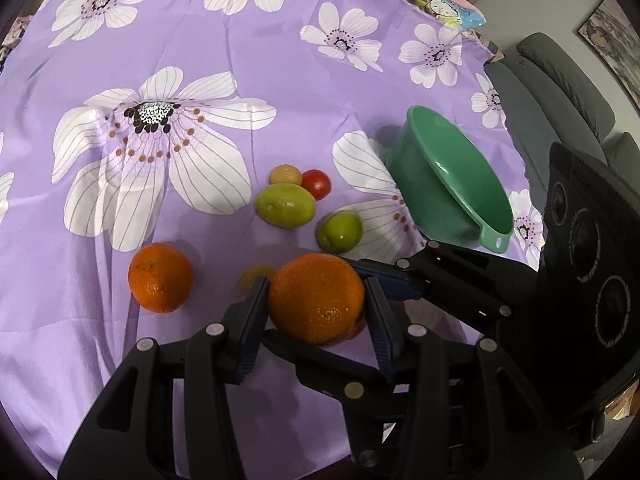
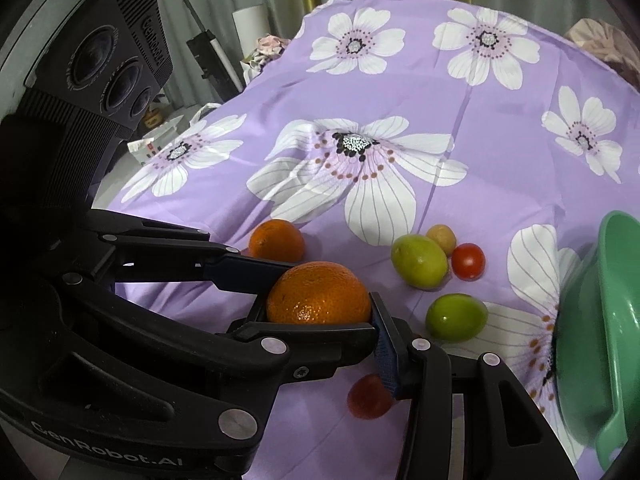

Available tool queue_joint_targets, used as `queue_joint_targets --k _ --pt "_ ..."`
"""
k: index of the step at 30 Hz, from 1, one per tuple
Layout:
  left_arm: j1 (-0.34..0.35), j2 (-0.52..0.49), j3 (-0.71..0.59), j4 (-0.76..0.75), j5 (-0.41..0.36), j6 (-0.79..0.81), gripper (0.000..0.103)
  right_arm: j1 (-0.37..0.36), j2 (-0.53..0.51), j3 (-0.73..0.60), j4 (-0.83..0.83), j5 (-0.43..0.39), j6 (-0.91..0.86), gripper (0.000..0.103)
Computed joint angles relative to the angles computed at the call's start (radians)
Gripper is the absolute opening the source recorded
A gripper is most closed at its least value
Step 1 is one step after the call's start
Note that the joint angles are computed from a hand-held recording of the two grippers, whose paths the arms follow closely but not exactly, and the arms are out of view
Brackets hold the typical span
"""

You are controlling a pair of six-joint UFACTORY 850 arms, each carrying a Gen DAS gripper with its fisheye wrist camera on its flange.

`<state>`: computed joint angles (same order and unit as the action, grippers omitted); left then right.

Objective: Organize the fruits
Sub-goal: 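Carry the orange in the right gripper over the green bowl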

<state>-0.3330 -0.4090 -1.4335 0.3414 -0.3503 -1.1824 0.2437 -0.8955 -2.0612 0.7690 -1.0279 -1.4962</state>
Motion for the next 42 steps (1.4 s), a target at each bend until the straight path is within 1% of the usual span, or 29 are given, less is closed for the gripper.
queue_joint_targets --k 10,17,29,34,42 --pt "-0.021 0.004 -0.014 0.076 -0.025 -0.061 0.045 -0.011 0.04 0.057 0.041 0.016 -0.042 0.049" --pt "-0.032 -0.005 -0.042 0.112 -0.05 -0.076 0.045 -0.022 0.051 0.067 0.075 0.015 -0.068 0.049" --pt "-0.034 -0.04 -0.113 0.118 -0.082 -0.028 0.045 -0.038 0.05 0.049 0.118 0.017 -0.086 0.049" --pt "-0.036 -0.05 -0.145 0.128 -0.11 -0.012 0.045 -0.043 0.044 0.03 0.139 0.006 -0.091 0.049" --pt "-0.038 -0.103 -0.237 0.108 -0.133 0.059 0.045 -0.063 0.031 -0.003 0.176 0.005 -0.094 0.049"
